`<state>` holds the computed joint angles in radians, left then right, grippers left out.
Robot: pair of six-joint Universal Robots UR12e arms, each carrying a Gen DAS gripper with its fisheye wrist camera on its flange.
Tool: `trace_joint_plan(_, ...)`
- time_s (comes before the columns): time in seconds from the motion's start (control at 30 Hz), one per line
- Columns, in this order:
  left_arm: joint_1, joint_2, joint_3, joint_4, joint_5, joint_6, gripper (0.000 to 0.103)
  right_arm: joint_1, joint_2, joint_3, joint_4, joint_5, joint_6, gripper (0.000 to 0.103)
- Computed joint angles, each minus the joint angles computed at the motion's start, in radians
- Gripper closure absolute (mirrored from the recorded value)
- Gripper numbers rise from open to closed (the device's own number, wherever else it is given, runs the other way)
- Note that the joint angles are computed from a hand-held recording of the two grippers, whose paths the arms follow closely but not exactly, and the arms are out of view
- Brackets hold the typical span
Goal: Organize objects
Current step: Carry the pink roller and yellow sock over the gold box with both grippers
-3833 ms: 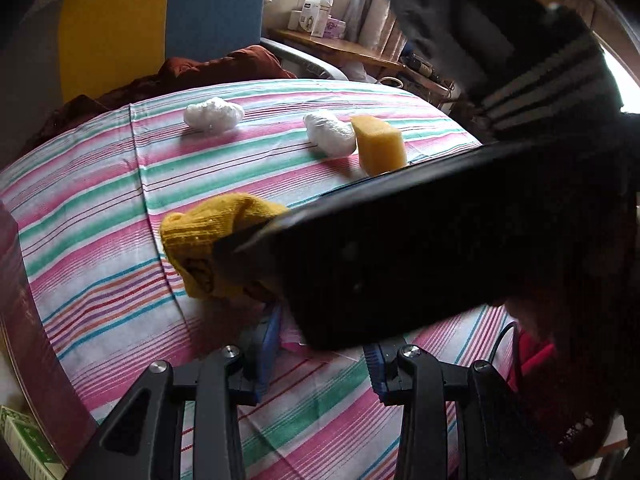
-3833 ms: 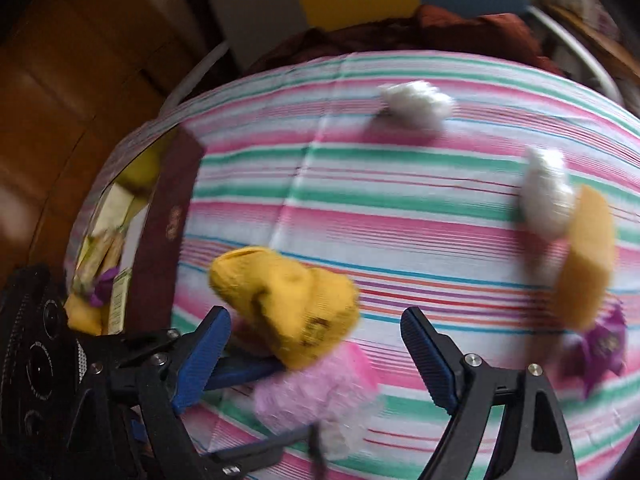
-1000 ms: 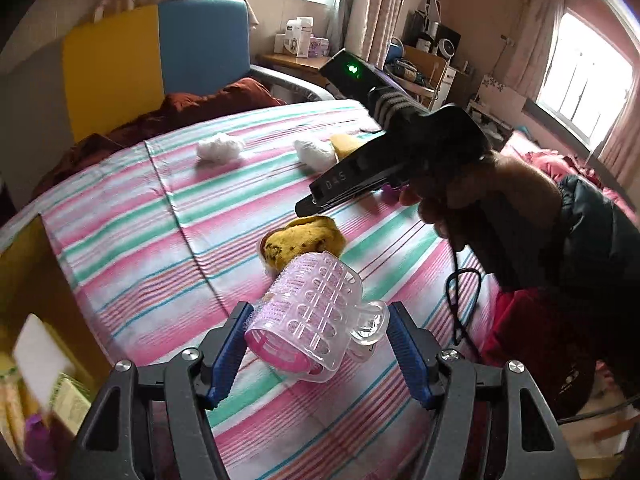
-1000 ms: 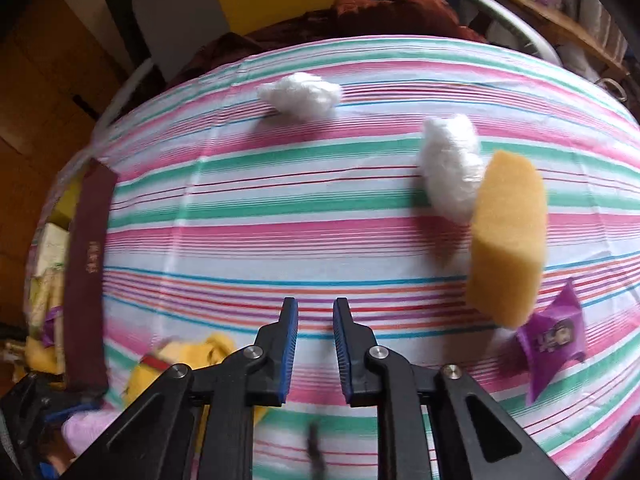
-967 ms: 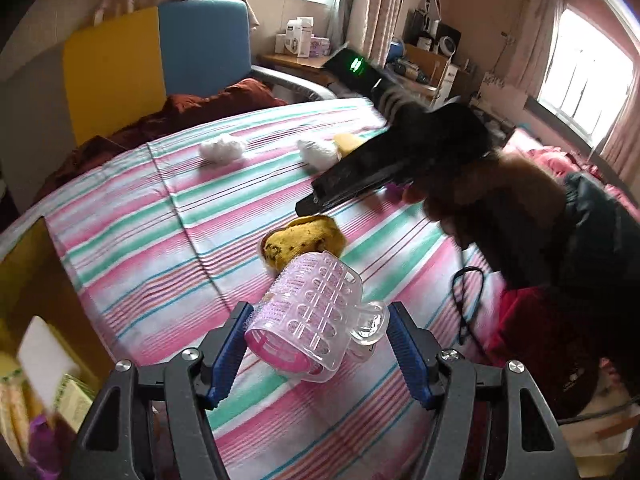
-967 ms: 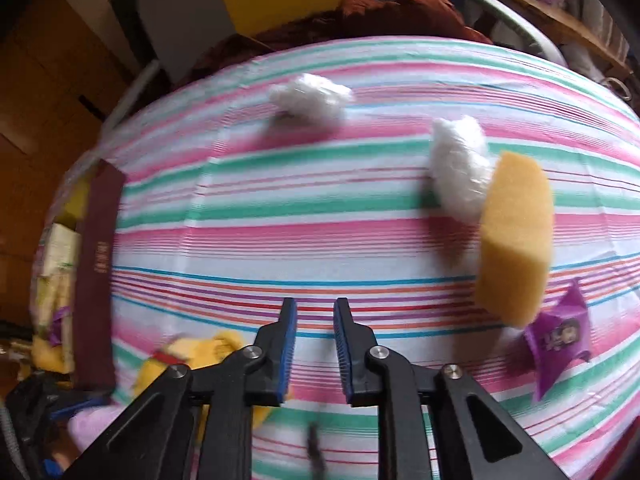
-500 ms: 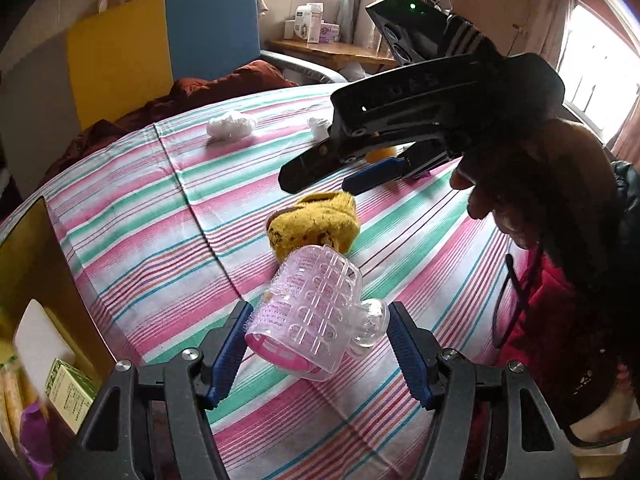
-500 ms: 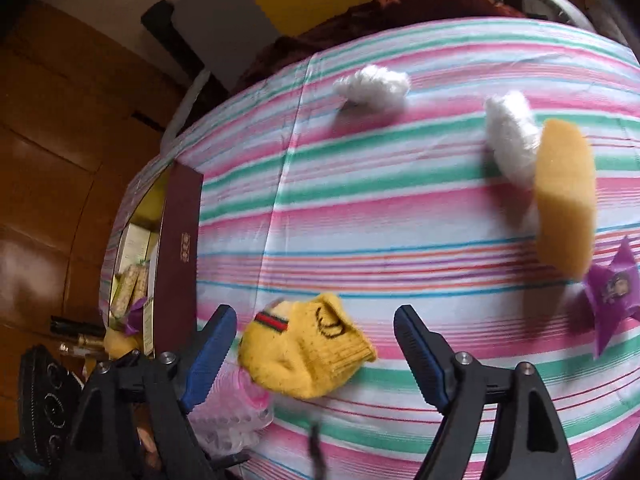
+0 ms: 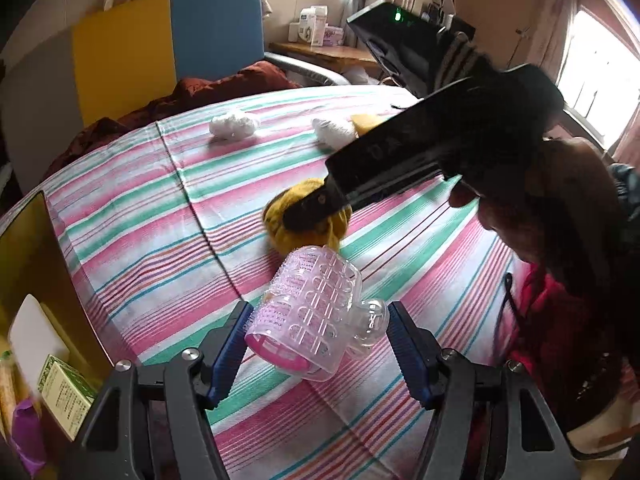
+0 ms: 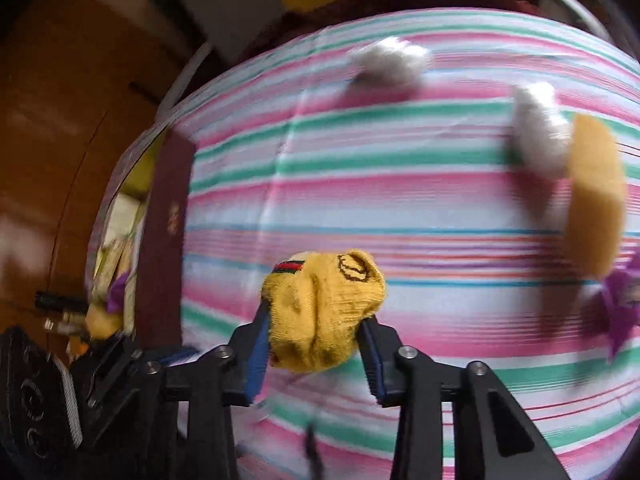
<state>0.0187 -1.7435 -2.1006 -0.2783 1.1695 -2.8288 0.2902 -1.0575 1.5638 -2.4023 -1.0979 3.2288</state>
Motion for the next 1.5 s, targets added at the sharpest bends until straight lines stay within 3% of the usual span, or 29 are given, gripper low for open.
trace_joint_plan(0.13,0.01,0.022,-0.013,0.036,-0.04,0.001,0.035,-0.01,-0.008,0.018,-0.086,-0.061,0.109,0.068)
trace_joint_plan(0.23,0.032,0.049,-0.025,0.075,-0.059,-0.034,0.035,-0.016,-0.016,0.035,-0.156,-0.063,0.141,0.068)
trace_joint_plan(0.37,0.077,0.081,-0.043,0.13,-0.051,-0.093,0.035,-0.004,-0.026,0.04,-0.216,-0.054,0.113,0.068)
trace_joint_plan(0.6,0.189,0.122,-0.083,0.2,0.032,-0.235,0.035,0.069,-0.014,-0.022,-0.231,-0.063,0.046,0.068)
trace_joint_plan(0.8,0.279,0.131,-0.122,0.226,0.052,-0.352,0.035,0.149,0.027,-0.136,-0.187,-0.088,-0.064,0.068)
trace_joint_plan(0.93,0.322,0.129,-0.13,0.242,0.058,-0.418,0.035,0.199,0.075,-0.227,-0.106,-0.1,-0.136,0.068)
trace_joint_plan(1.13,0.362,0.097,-0.072,0.18,0.076,-0.436,0.035,0.259,0.152,-0.34,0.014,-0.137,-0.208,0.068)
trace_joint_plan(1.27,0.356,0.045,-0.001,0.1,0.122,-0.393,0.035,0.273,0.174,-0.365,0.068,-0.107,-0.242,0.068)
trace_joint_plan(1.5,0.353,-0.03,0.096,-0.065,0.112,-0.36,0.035,0.278,0.193,-0.382,0.136,-0.103,-0.266,0.068)
